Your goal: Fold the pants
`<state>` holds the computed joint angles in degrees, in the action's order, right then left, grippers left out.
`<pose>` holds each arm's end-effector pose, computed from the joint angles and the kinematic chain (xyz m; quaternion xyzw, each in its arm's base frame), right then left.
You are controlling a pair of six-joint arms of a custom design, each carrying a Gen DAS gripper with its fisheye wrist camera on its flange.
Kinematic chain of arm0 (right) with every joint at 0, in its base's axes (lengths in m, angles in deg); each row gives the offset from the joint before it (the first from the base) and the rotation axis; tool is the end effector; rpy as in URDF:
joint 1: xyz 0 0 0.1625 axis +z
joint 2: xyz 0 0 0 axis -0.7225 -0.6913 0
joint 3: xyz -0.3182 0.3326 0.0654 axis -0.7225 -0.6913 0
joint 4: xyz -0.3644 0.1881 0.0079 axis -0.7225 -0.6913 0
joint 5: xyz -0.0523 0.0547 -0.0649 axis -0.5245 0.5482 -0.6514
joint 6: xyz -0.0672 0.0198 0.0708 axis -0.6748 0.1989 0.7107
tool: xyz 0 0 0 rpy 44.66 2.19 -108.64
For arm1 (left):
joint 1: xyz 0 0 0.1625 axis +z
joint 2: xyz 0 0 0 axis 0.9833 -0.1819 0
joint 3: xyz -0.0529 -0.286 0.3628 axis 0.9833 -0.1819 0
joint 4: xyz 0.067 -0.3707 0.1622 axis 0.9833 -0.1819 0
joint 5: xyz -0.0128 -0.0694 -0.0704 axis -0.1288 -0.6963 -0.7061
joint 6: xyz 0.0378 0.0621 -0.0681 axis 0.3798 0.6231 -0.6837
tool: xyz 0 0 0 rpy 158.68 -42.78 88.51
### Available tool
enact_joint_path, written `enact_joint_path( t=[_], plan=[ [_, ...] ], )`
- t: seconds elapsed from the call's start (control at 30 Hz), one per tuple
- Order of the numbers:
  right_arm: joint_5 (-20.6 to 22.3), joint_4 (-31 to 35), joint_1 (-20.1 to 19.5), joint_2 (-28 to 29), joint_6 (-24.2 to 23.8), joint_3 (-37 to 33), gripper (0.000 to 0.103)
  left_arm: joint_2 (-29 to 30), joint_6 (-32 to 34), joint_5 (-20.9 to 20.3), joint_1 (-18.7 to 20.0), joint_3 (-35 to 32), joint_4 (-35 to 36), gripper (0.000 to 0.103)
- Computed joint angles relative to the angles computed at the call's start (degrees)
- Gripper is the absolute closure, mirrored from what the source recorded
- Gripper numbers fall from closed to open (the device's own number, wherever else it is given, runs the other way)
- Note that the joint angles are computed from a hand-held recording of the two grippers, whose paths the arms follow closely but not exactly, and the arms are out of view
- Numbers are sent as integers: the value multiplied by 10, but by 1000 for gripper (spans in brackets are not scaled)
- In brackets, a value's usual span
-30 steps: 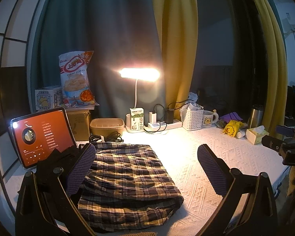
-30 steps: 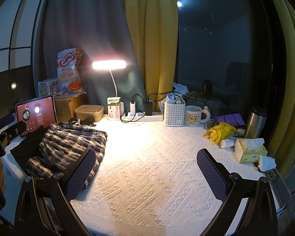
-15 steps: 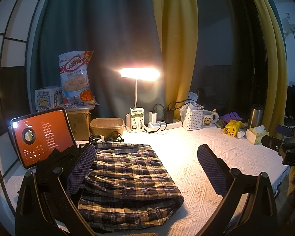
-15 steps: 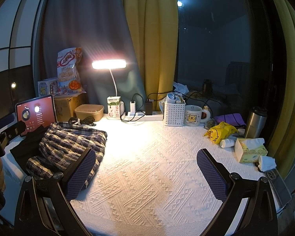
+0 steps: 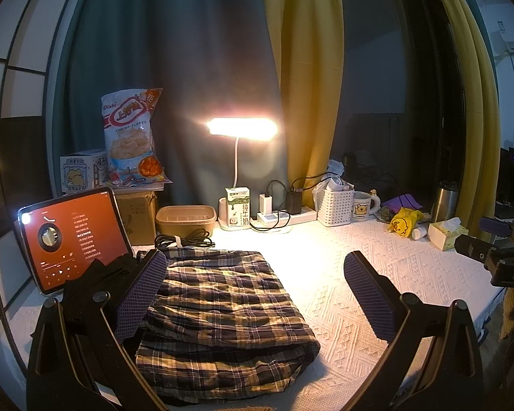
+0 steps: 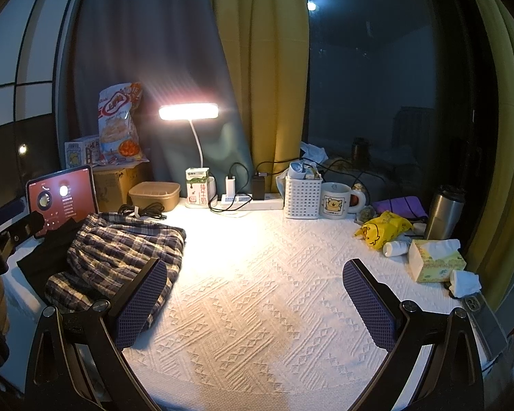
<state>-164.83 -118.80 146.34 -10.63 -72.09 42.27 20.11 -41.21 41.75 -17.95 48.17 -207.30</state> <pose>0.2822 -0.8794 0.1191 0.4646 -0.7917 0.3514 0.1841 -0.1552 -0.7418 0.2392 0.0608 0.6905 -0.6010 0.3978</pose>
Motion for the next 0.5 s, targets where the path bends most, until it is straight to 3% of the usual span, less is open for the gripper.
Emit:
enact_joint_path(
  t=[0.5],
  plan=[
    [-1, 1, 1, 1, 1, -1, 0, -3, 5, -10, 1, 4, 0, 1]
  ],
)
